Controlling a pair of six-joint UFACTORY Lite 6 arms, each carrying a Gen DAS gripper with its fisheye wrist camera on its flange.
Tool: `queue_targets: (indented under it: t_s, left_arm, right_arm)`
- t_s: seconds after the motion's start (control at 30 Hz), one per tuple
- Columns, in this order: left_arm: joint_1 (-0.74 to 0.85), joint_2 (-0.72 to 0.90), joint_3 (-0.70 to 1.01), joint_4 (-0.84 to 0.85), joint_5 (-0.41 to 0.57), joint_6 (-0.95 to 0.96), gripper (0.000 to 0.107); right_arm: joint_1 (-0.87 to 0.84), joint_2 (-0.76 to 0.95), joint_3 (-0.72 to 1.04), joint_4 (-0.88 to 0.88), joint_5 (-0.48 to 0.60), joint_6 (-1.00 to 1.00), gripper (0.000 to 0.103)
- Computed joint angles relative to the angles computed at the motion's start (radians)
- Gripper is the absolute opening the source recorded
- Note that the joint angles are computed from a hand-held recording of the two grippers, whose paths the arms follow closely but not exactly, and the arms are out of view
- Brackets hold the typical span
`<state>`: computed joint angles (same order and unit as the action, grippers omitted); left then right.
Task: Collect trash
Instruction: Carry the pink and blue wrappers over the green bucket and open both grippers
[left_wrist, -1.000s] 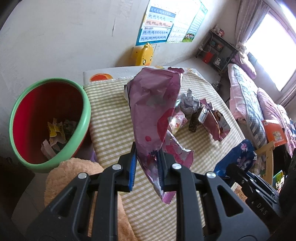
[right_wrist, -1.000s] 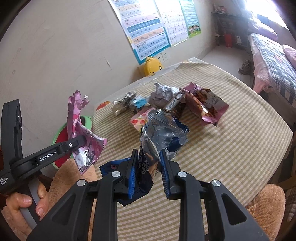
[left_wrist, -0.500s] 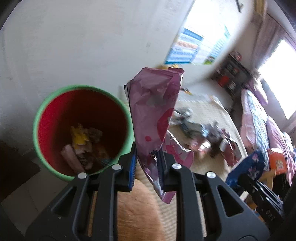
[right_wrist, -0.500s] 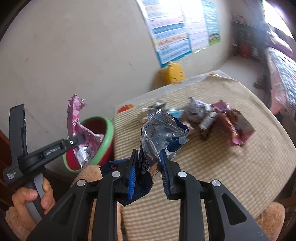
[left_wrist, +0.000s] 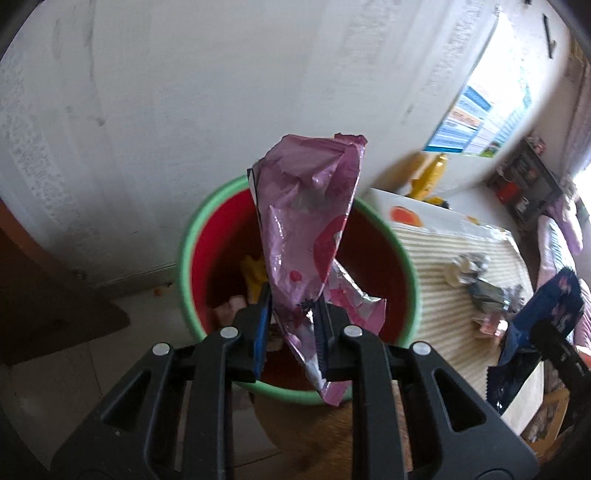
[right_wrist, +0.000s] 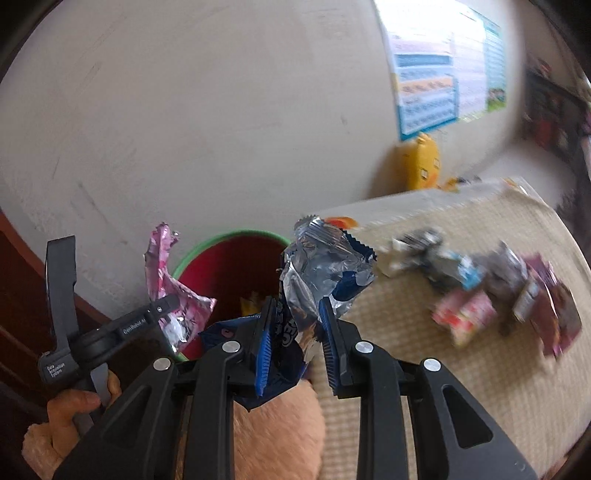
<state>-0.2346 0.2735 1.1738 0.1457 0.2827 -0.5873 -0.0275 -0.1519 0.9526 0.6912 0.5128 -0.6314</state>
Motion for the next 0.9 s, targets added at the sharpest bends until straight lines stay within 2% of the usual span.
queue_targets:
  t_s: [0.13,0.17,0.2,0.23,0.27,0.3,0.37,0.47,0.57,0.7,0.77,0.9]
  left_arm:
    - [0.034,0.051,0.035,0.074,0.011,-0.022,0.020]
    - [0.038,0.058,0.043,0.087,0.015,-0.030,0.026]
    - [0.045,0.064,0.049,0.091,0.015,-0.030,0.042]
    - [0.051,0.064,0.049,0.103,0.010,-0.042,0.050]
    - [0.060,0.056,0.036,0.142,-0.006,-0.092,0.058]
    - [0.062,0.051,0.031,0.164,-0.010,-0.122,0.060]
    - [0.071,0.050,0.026,0.155,-0.005,-0.127,0.060]
    - [0.068,0.044,0.015,0.156,0.002,-0.131,0.062]
    - [0.049,0.039,0.012,0.168,0.012,-0.146,0.065]
    - [0.012,0.027,0.017,0.175,0.026,-0.161,0.067]
    - [-0.016,0.011,0.013,0.211,0.025,-0.209,0.067]
    - [-0.080,-0.007,0.029,0.253,0.034,-0.270,0.070]
  right_arm:
    - [0.107,0.125,0.089,-0.057,-0.068,0.060,0.024]
    - [0.130,0.157,0.117,-0.068,-0.084,0.073,0.024]
    - [0.145,0.176,0.131,-0.067,-0.094,0.075,0.028]
    - [0.157,0.201,0.155,-0.062,-0.094,0.072,0.034]
    - [0.169,0.224,0.178,-0.058,-0.095,0.072,0.053]
    - [0.172,0.233,0.189,-0.045,-0.100,0.061,0.063]
    - [0.169,0.229,0.186,-0.007,-0.107,0.021,0.063]
    - [0.134,0.189,0.146,0.005,-0.098,-0.015,0.070]
    - [0.026,0.111,0.055,0.024,-0.096,-0.085,0.074]
    - [-0.228,0.079,-0.030,0.034,-0.102,-0.213,0.078]
    - [-0.367,0.137,0.000,-0.037,-0.112,-0.204,0.078]
    - [-0.591,0.348,0.190,-0.250,-0.105,-0.095,0.078]
